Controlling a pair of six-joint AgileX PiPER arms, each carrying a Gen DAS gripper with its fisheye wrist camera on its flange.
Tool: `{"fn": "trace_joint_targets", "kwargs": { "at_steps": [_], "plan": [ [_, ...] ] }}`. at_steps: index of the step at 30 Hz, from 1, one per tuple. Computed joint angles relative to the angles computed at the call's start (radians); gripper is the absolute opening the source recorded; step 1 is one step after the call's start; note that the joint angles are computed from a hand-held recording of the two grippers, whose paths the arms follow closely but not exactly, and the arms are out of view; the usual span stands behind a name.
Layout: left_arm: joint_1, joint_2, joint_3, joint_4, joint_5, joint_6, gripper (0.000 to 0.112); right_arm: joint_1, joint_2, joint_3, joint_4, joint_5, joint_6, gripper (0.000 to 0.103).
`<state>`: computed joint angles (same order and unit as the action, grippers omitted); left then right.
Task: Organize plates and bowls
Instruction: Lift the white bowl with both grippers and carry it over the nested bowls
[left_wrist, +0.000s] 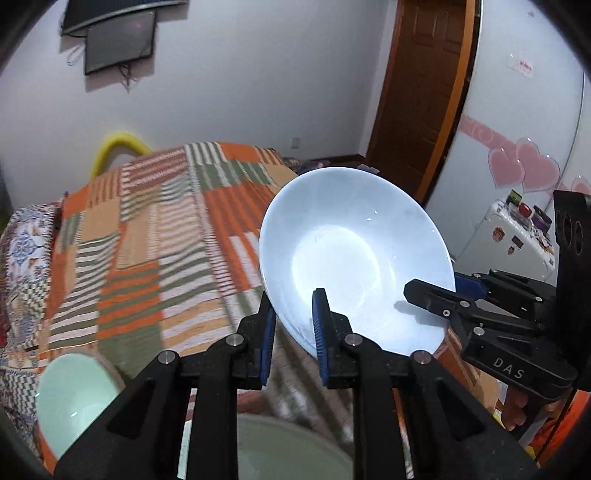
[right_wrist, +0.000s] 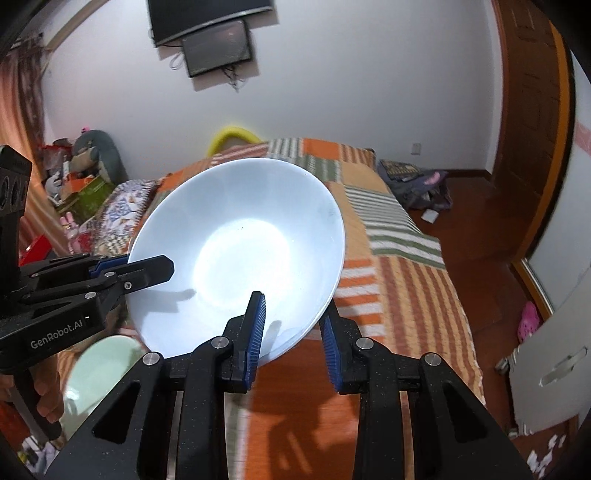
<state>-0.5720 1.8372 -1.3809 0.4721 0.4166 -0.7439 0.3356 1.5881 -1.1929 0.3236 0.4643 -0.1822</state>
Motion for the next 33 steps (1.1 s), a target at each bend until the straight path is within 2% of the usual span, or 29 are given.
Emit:
{"fn": "trace_joint_targets", "kwargs": {
  "at_steps": [8,14,17,22,27,33],
  "plan": [
    [0.046,-0.268,0.263,0.19,-0.017,-0.183,0.019,0.146,0.011,-0.061,-0.102,-0.004,0.13,0.027],
    [0.12,-0.464,0.433,0.185,-0.011,-0.167,0.019,0.272,0.039,-0.123,-0.202,-0.006,0.246,0.027],
    [0.165,-0.542,0.5,0.165,0.001,-0.132,0.019,0.315,0.072,-0.157,-0.201,-0.005,0.255,0.027],
    [0.284,-0.627,0.597,0.046,-0.021,0.004,0.019,0.389,0.155,-0.243,-0.204,0.015,0.278,0.027],
    [0.403,-0.642,0.675,-0.113,-0.081,0.177,0.019,0.445,0.233,-0.318,-0.216,0.044,0.296,0.027],
    [0.557,-0.591,0.737,-0.477,-0.16,0.571,0.019,0.493,0.332,-0.408,-0.239,0.101,0.316,0.027]
  ]
}}
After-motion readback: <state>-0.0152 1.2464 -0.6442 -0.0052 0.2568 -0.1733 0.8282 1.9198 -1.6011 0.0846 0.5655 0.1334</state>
